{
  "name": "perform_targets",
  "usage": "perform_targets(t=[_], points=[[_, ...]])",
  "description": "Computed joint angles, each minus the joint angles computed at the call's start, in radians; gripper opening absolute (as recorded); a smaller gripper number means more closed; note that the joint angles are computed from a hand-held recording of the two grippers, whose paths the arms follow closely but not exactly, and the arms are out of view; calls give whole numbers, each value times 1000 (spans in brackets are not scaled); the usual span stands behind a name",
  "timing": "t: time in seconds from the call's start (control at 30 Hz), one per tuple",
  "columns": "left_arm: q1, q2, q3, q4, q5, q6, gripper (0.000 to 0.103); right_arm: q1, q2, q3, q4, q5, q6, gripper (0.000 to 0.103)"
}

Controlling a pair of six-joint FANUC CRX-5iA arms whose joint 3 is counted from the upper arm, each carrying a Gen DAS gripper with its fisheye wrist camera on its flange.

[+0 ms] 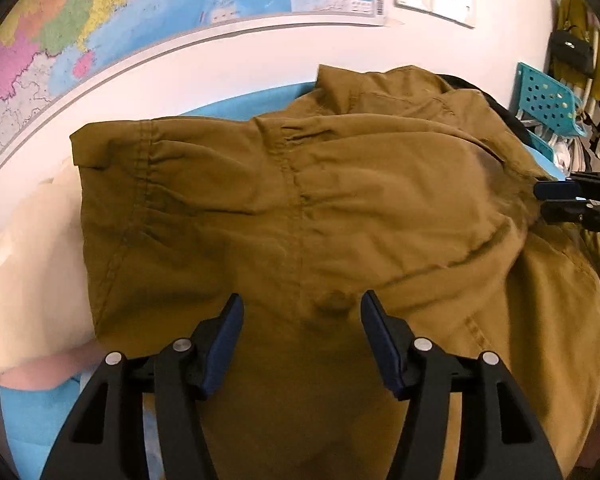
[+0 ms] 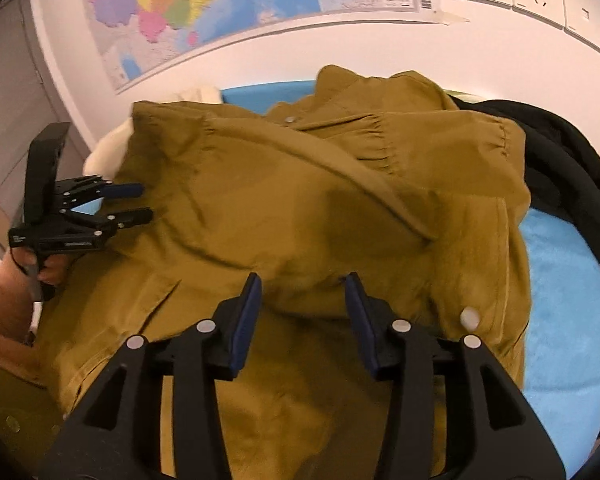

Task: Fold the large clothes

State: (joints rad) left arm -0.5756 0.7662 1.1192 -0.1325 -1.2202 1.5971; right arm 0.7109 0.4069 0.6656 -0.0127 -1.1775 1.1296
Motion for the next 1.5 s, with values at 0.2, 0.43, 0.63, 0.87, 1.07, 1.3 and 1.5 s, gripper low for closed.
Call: perform_targets(t=[0.2,0.43,0.63,0.87,1.07,1.3,1.5], points=[[-18,-31,-72,-19,19,20,59,0,27,-2,2,-40,-28,43],[-19,-29,-82,-25,17,67,60,19,15,-24,27,-23,-57,50],[-13,-122,-230,22,119,31,60,17,-89,-129,5,49,-110,50],[-6,-213,-391,75,196,10,61,38,-199,-259,-12,9,-179,58],[-7,-208,-394,60,194,43,61,74,-228,-304,73,-43,-246,40],[17,-336,-586,117,324,18,62,104,-429,-542,198,155,-465,64],[66,-561,-903,197,543,19,72,96,-519,-672,220,190,-615,70]])
